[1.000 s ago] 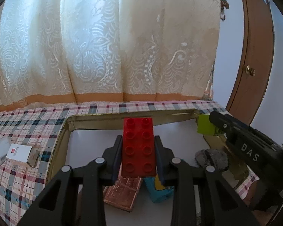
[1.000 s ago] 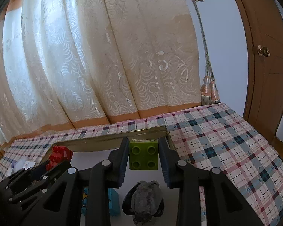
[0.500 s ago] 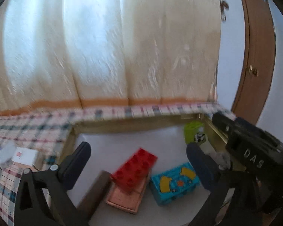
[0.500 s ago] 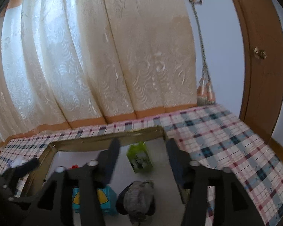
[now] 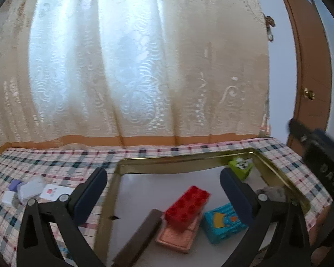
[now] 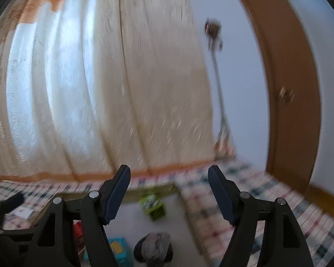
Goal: Organize rigid objects
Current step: 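Lift both open tools away from the tray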
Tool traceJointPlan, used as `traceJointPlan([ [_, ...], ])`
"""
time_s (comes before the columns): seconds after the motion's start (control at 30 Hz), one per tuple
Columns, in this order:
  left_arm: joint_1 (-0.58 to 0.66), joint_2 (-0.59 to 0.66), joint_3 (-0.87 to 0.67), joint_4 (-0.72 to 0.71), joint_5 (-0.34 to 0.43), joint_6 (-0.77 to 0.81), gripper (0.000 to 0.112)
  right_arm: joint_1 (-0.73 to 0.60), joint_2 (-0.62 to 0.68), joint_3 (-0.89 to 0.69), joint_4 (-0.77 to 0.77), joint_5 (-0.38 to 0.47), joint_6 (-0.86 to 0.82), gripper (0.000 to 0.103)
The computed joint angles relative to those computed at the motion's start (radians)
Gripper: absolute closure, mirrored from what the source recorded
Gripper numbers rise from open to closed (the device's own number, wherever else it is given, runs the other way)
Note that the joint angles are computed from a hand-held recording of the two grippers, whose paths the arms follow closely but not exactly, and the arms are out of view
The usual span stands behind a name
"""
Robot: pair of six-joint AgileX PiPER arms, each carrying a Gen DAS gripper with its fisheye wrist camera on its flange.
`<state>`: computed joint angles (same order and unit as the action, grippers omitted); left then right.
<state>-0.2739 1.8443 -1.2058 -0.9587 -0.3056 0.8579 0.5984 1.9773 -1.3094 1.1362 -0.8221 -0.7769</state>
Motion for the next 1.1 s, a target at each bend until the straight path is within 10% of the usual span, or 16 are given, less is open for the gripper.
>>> traceJointPlan([
  [0.13,0.023,-0.023,0.042,0.099,-0.023,-0.115,0.010,0.043,0.024,0.049,-0.101,-0.182,0.087,0.016],
  [1.1,0.182,-0.112,0.201,0.254,-0.031,-0.296,0.009,0.132,0.033,0.031,0.074,-0.368,0.045,0.006],
])
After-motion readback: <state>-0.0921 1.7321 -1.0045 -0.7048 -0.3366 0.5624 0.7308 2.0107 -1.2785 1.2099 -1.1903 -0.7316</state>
